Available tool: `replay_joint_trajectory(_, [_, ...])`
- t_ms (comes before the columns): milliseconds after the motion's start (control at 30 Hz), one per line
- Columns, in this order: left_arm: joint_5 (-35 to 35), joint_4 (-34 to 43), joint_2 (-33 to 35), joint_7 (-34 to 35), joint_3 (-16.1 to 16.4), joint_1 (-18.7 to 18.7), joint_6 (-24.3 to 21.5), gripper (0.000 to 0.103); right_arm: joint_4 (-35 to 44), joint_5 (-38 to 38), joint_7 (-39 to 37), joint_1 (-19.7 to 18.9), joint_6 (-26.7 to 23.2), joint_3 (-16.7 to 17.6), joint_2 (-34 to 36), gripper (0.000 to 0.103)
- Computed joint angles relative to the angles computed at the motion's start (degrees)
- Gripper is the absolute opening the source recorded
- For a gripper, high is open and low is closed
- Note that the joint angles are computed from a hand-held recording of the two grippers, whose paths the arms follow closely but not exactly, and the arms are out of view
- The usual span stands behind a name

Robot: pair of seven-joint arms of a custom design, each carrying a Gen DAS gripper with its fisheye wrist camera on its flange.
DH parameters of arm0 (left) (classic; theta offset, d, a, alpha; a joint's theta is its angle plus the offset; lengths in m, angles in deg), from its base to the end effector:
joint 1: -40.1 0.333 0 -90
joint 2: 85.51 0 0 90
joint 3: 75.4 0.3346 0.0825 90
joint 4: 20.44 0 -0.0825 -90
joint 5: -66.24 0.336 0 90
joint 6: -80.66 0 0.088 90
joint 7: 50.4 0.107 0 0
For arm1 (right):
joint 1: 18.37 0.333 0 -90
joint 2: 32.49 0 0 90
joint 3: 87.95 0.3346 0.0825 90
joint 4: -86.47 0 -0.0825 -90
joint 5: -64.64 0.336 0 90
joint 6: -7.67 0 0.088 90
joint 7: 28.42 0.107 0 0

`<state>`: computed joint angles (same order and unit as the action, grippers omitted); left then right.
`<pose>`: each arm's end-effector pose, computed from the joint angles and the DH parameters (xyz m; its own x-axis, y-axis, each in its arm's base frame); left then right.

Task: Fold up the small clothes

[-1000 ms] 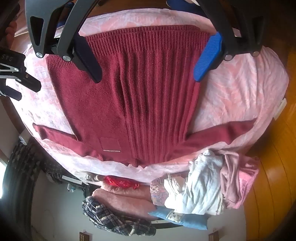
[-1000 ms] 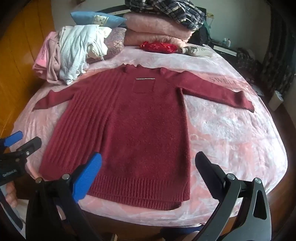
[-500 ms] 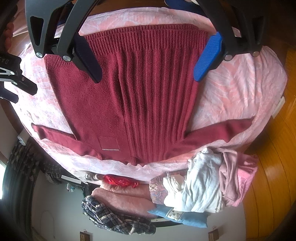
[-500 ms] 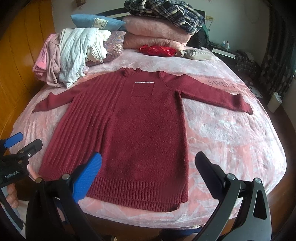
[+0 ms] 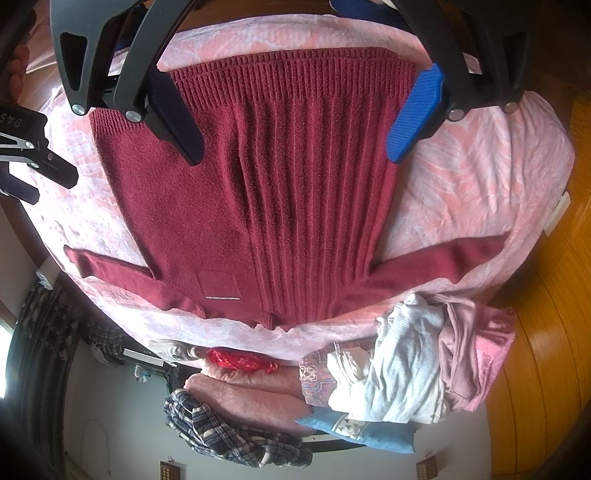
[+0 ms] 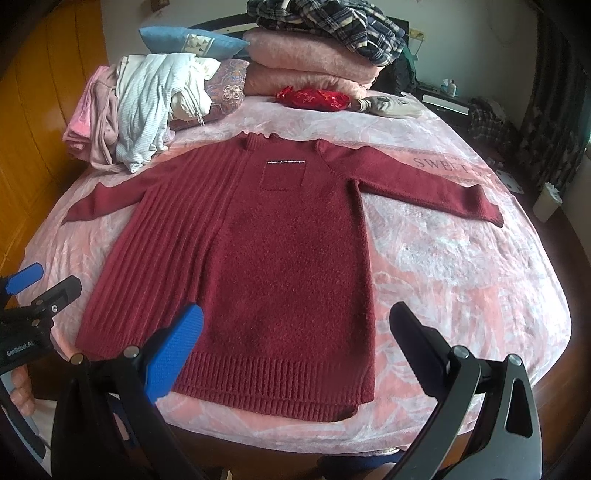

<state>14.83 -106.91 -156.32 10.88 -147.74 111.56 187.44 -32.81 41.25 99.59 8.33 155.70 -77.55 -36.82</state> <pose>0.3884 -0.4896 0.5613 0.2275 -0.9737 -0.0142 -0.7524 -0.1665 -0.6373 0.4153 0.3266 0.5622 0.2690 -0.9631 -0.0005 -0.7669 -0.2139 -0.6050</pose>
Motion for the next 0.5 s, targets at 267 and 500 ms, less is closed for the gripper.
replay_joint_trajectory(267, [-0.1, 0.5, -0.2, -0.1, 0.0, 0.3, -0.2, 0.099, -0.2, -0.1, -0.3, -0.1, 0.3, 0.0, -0.2, 0.100])
replay_joint_trajectory(500, [-0.2, 0.3, -0.2, 0.0, 0.1, 0.2, -0.2, 0.099, -0.3, 0.1, -0.2, -0.1, 0.4, 0.1, -0.4, 0.100])
